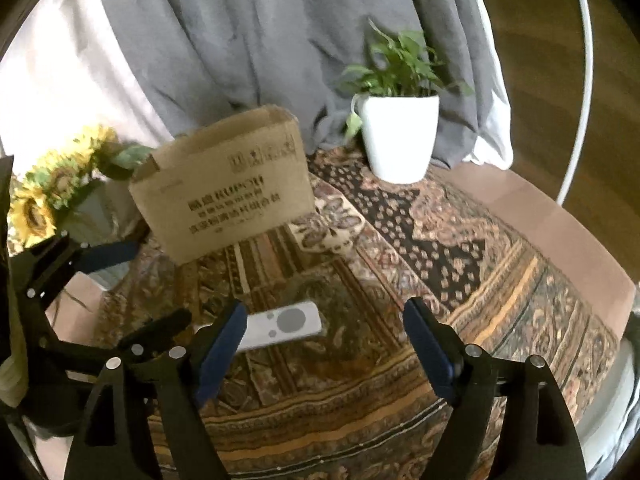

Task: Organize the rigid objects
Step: 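Withdraw both tools from the box toward the white remote on the rug, then lower the left tool onto the white remote and close it around it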

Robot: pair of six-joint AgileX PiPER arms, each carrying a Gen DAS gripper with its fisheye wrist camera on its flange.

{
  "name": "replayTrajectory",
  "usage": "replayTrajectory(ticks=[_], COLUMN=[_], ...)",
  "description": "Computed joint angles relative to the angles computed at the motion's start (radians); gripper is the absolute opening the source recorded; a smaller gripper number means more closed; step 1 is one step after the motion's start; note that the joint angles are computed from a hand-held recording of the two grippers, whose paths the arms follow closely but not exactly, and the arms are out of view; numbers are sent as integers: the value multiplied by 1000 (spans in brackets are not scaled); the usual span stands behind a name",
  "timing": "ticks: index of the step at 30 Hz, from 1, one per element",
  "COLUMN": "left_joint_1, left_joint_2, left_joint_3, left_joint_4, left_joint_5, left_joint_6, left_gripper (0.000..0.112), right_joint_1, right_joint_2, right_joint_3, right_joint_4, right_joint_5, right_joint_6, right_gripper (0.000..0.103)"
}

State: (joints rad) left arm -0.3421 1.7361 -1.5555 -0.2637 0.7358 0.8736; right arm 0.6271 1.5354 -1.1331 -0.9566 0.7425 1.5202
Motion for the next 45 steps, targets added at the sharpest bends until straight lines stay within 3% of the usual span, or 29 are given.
replayTrajectory(ticks=[10,23,37,41,45], left_joint_1=[17,9,15,26,47], left_joint_2=[113,249,320,351,416], left_joint_3=[-22,-109,-199,-250,-364], left_joint_4=[-124,-123,-163,-183,-205], left_joint_5=[20,76,169,222,342], left_joint_6=[228,272,308,307,254], left_gripper=[67,53,52,50,45], right_joint_1=[6,-12,-40,-45,-48], right_joint_2=[88,189,231,245,253], right_joint_3=[35,11,6,0,-5], right_joint_4=[-43,-31,-31,-20,-28], right_joint_5=[9,2,-32,-51,-49], right_joint_6=[157,160,140,122,133], right_gripper=[82,82,82,82,82])
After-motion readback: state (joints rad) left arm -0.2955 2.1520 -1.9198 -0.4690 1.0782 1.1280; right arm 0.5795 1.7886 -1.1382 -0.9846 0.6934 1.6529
